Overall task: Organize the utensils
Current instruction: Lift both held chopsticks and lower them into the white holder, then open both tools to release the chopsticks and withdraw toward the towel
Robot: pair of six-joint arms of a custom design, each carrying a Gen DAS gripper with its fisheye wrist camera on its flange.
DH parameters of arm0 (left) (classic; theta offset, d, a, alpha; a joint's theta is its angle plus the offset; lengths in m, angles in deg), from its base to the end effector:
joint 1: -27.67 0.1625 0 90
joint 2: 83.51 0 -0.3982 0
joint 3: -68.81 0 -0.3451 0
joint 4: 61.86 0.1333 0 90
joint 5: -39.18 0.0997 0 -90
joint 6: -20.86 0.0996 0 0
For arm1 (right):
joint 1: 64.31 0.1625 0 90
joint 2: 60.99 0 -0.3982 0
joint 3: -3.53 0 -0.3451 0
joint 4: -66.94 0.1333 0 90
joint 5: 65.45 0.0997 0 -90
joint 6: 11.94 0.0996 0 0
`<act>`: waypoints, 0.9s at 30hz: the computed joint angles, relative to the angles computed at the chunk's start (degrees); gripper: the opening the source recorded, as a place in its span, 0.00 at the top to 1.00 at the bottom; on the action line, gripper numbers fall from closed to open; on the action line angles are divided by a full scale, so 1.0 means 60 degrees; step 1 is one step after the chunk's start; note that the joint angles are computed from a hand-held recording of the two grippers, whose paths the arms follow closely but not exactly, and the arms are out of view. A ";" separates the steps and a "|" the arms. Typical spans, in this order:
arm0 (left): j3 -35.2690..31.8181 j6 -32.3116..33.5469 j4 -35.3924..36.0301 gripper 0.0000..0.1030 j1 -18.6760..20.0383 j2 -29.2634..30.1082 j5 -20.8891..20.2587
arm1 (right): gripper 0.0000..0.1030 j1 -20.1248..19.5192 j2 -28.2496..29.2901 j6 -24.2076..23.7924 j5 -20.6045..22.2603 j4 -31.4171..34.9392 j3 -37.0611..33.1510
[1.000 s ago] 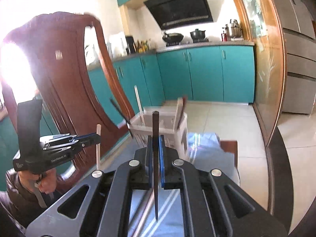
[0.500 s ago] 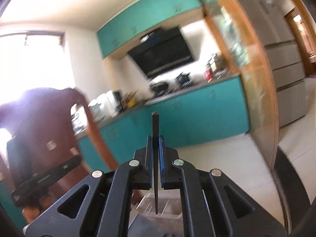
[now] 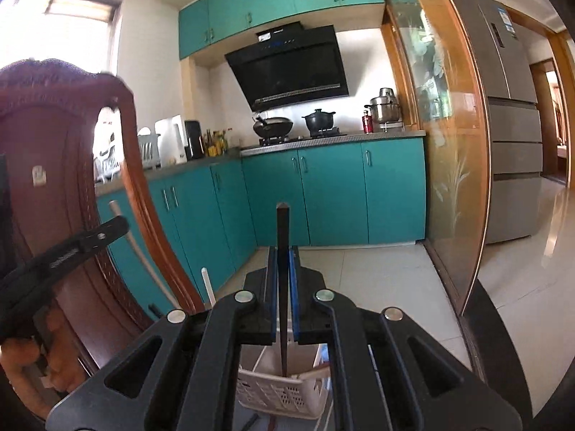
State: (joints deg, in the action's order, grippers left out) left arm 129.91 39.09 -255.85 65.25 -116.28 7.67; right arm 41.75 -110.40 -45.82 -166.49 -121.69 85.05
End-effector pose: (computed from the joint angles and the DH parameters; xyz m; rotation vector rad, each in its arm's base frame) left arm -0.4325 -0.6082 0.2980 0.4279 2.0435 -1.7362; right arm 0.2981 -0.6226 0.3339 0.8653 -2.2144 1.5019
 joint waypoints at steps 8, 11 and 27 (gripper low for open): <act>-0.0115 0.0161 0.0371 0.93 0.0034 0.0281 0.0355 | 0.93 0.0160 -0.0201 -0.0392 -0.0199 -0.0371 0.0499; 0.0209 0.0059 0.0304 0.93 0.0018 0.0133 0.0389 | 0.91 0.0159 -0.0318 -0.0382 -0.0175 -0.0421 0.0643; 0.1718 0.0523 -0.0943 0.89 -0.0115 -0.0361 0.0212 | 0.85 -0.0599 -0.1639 -0.1607 0.1026 0.2752 0.2565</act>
State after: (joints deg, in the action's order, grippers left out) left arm 140.21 42.23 -261.51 64.56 -118.45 8.94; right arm 38.16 -120.24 -55.46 -160.33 -105.18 100.44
